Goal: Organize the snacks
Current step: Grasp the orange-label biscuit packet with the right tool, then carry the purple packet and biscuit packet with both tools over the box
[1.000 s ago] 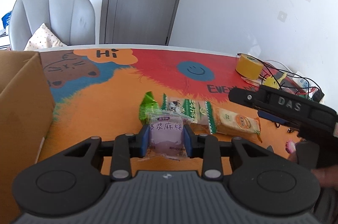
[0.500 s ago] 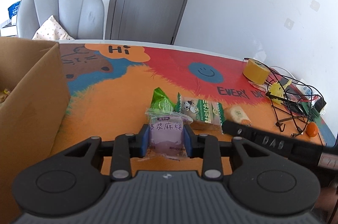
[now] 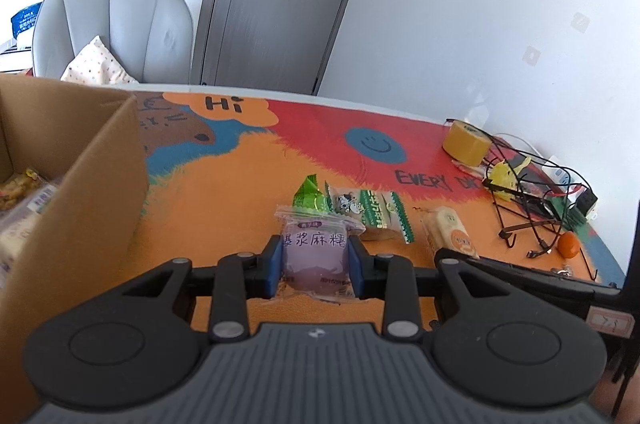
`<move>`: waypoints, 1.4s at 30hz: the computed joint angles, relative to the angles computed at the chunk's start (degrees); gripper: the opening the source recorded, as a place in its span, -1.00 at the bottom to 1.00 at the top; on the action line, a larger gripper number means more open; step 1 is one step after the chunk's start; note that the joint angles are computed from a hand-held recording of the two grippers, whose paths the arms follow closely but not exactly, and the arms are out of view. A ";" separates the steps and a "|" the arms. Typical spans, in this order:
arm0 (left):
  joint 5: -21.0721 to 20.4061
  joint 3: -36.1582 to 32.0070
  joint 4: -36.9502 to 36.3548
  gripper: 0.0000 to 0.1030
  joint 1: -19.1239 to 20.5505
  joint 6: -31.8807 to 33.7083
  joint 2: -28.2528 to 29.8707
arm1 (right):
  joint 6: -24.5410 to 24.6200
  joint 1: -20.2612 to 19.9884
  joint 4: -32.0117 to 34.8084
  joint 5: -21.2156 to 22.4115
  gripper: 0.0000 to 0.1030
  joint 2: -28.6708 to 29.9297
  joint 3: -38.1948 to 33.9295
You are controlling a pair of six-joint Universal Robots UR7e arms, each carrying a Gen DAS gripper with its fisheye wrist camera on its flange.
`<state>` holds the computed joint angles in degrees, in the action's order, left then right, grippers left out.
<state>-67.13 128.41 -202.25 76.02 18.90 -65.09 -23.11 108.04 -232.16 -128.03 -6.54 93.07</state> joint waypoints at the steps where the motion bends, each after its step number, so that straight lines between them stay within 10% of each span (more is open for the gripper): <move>1: -0.22 0.15 0.14 -0.37 0.02 0.06 -0.42 | 0.19 0.40 -0.32 -0.23 -0.31 0.08 0.16; 42: -0.62 0.77 0.17 -0.37 2.61 4.16 -15.16 | 4.49 9.83 5.61 7.75 -0.31 3.68 -6.72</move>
